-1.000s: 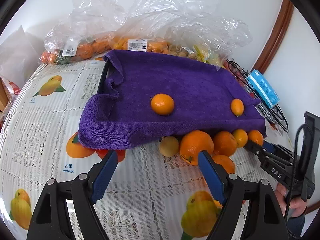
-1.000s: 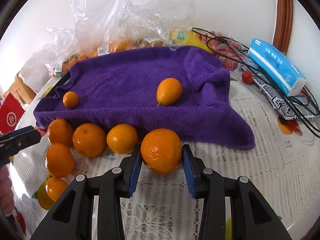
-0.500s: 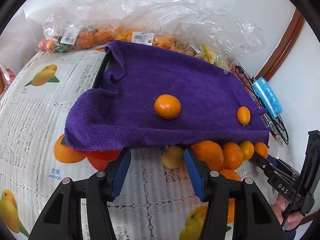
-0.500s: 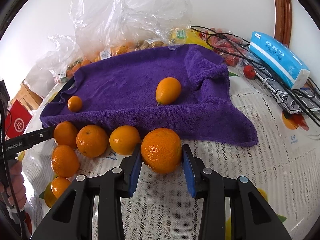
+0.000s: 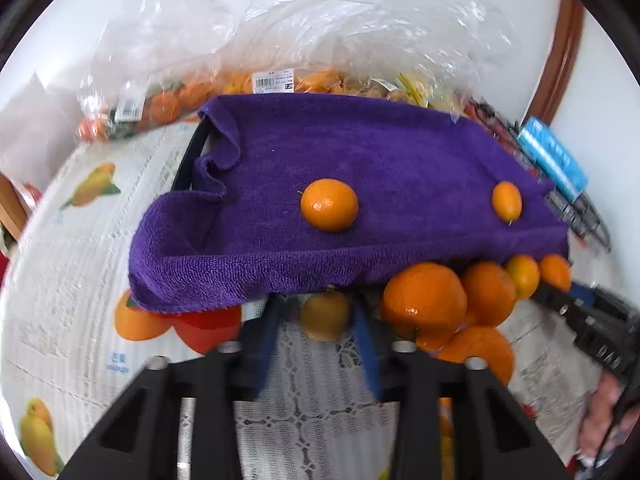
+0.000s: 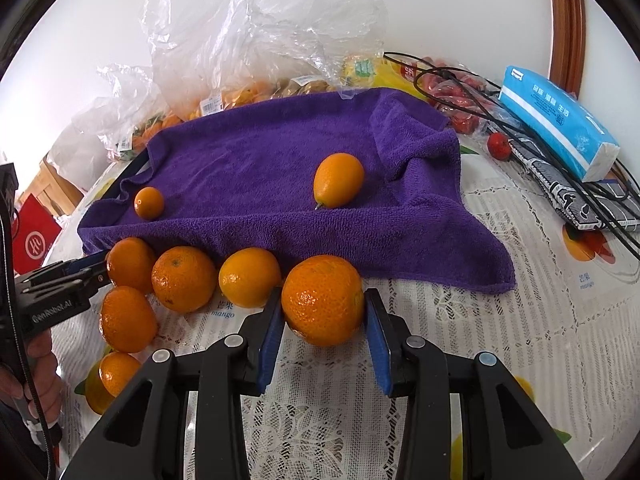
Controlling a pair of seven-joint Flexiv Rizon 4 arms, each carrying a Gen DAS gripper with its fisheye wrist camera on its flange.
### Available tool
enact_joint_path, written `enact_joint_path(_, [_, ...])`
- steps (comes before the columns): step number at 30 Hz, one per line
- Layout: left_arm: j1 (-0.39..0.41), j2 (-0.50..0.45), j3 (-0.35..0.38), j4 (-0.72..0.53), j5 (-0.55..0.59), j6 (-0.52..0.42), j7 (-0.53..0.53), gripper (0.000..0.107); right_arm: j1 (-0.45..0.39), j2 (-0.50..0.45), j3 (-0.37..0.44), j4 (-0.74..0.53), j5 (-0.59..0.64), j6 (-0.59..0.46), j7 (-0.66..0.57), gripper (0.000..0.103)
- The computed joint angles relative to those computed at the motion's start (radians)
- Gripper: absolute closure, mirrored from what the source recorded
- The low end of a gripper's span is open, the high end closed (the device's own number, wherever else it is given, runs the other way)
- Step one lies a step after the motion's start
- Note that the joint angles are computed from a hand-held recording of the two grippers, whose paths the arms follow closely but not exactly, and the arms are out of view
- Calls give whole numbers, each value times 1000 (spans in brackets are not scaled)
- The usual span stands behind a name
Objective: Organize fruits
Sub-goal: 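Grasp the small brown round fruit with the left gripper while the right gripper holds the orange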
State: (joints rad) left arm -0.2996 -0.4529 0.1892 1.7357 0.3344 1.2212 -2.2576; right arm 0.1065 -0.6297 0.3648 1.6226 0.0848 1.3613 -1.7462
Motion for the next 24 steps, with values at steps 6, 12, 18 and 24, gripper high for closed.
enact_joint_path(6, [29, 15, -34, 37, -37, 41, 42, 83, -16, 0, 17, 0, 11, 6, -11, 65])
enact_joint_path(12, [26, 58, -33, 109, -81, 91, 51, 83, -5, 31, -6, 41, 2, 42, 2, 69])
enact_joint_path(18, [12, 101, -30, 164, -89, 126, 41, 83, -37, 66, 30, 70, 33, 36, -15, 70])
enact_joint_path(24, [-16, 147, -4, 182, -25, 129, -22, 83, -47, 108, 47, 118, 48, 45, -26, 70])
